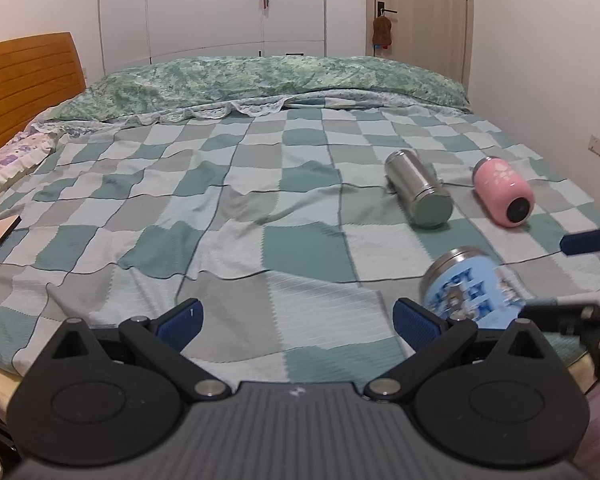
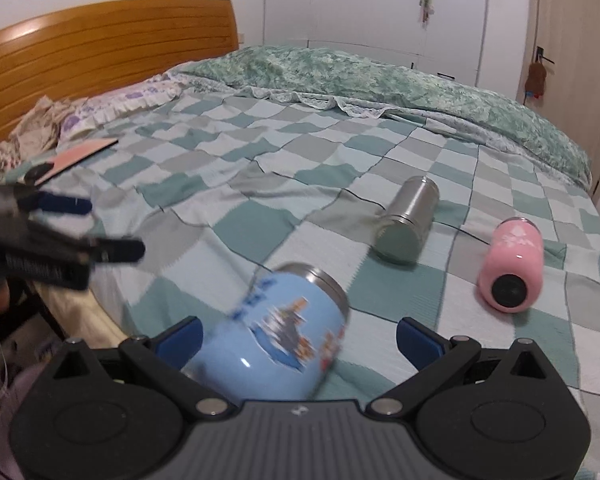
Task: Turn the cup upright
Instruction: 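Lift the light-blue cup with the right gripper and rotate it upright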
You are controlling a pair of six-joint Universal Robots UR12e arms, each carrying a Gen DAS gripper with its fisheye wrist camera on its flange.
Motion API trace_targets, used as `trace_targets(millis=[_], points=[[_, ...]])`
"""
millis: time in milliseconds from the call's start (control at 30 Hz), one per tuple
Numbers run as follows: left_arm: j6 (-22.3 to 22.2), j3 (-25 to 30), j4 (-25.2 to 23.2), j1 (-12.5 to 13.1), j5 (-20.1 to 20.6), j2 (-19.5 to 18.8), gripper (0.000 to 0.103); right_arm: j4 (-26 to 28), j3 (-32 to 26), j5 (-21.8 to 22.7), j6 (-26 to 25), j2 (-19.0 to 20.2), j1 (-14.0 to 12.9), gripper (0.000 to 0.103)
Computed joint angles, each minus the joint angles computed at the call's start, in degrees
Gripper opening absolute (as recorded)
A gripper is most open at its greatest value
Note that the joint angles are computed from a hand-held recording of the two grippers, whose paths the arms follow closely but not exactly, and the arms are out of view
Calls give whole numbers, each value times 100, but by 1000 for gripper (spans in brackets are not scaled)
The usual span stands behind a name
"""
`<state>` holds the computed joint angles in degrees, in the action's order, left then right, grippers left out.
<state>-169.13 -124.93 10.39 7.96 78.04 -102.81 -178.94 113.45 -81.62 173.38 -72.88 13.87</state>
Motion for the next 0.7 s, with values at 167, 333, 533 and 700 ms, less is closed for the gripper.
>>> trace_targets(millis=[167,333,533,700], points=[[104,-41,142,135,-126,-91,103,389,-267,-217,506,137,141,103],[63,-66,196,270,-271,-163,103,945,-528,-314,1056,280,188,103],[40,-62,183,351,-395,-256,103,1519,-824,-316,1533,478,184,103],[-12,-24,128,385,-475,-328,103,2434,-1213,9,2013,690,72,95]])
